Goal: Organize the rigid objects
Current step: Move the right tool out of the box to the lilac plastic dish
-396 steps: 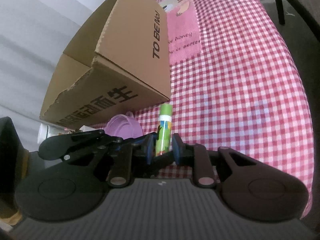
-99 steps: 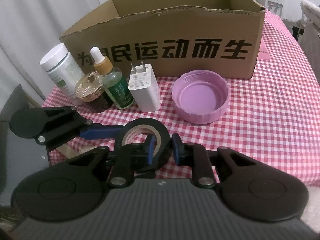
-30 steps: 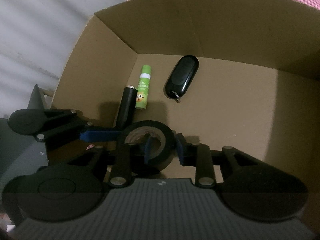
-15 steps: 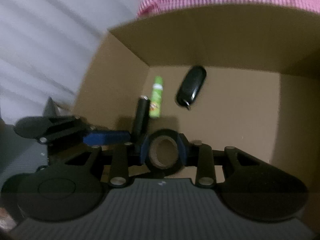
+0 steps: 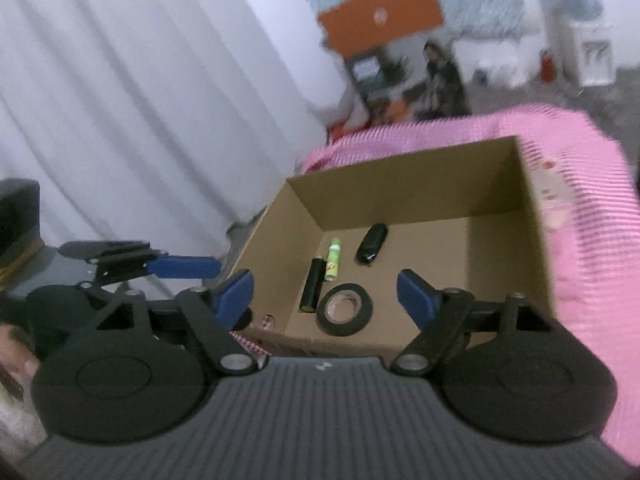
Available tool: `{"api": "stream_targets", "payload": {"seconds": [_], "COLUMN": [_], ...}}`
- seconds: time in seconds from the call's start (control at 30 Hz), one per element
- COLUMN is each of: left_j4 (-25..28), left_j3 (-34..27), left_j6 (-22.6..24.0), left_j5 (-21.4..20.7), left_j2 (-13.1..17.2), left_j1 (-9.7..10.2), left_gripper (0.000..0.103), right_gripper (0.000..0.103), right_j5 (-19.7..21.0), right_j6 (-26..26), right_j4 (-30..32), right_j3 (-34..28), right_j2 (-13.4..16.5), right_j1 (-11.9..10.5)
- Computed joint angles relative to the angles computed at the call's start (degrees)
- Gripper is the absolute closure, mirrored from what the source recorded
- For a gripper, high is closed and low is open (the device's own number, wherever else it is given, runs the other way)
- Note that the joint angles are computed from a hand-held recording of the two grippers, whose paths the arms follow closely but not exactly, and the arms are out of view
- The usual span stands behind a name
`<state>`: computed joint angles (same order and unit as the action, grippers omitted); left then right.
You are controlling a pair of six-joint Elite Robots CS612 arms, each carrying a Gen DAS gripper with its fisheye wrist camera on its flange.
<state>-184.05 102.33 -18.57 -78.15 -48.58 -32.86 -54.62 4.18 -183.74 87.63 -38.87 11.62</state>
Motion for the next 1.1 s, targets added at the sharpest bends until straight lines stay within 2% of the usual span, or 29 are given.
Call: {"api": "stream_targets", "payload": {"seconds": [0.13, 0.23, 0.37, 0.47, 0.63, 0.73, 0.83, 1.0, 1.07, 1.1], "left_j4": [-5.3, -8.7, -12.9, -13.5, -13.1, -11.0, -9.1, -8.2, -7.5, -7.3], "left_j3": [2.8, 4.1, 4.3, 3.7, 1.6, 0.0, -1.3, -3.2, -4.1, -4.3], "left_j6": [0.2, 1.0, 3.3, 5.0, 9.0, 10.6, 10.0, 8.8, 8.6, 8.5], "left_j5": [0.2, -0.9, -2.9, -2.8, 1.2, 2.7, 4.1, 5.6, 6.2, 6.5], "left_j2": [0.2, 1.1, 3.5, 5.5, 9.0, 11.0, 12.2, 13.5, 13.9, 13.9], "left_j1": [-2.36, -3.81, -5.43, -6.75, -8.98, -9.6, -9.74, -9.46, -9.26, -9.31], "left_gripper": [0.024, 0.024, 0.024, 0.024, 0.024, 0.025, 0.026, 0.026, 0.027, 0.026], "right_gripper": [0.018, 0.018, 0.018, 0.018, 0.018, 0.018, 0.02, 0.036, 0.049, 0.052], "right_j5": [-4.3, -7.6, -10.1, -11.0, -11.6, -11.7, -11.3, -9.9, -9.3, -9.2], "right_j6": [3.8, 4.9, 6.8, 8.0, 7.8, 6.6, 5.6, 3.4, 2.8, 2.7], "right_j4": [-11.4, -15.2, -17.2, -17.1, -15.5, -14.0, -11.8, -8.1, -6.5, -5.6], "right_j3": [8.0, 12.2, 15.3, 16.2, 15.2, 14.1, 12.3, 9.1, 7.6, 6.9], "right_j2": [-2.2, -2.8, -2.4, -1.5, 0.3, 1.2, 2.1, 3.7, 4.5, 4.8], "right_j1": [-0.6, -1.0, -1.6, -2.0, -1.8, -1.6, -1.5, -1.6, -1.7, -1.7]}}
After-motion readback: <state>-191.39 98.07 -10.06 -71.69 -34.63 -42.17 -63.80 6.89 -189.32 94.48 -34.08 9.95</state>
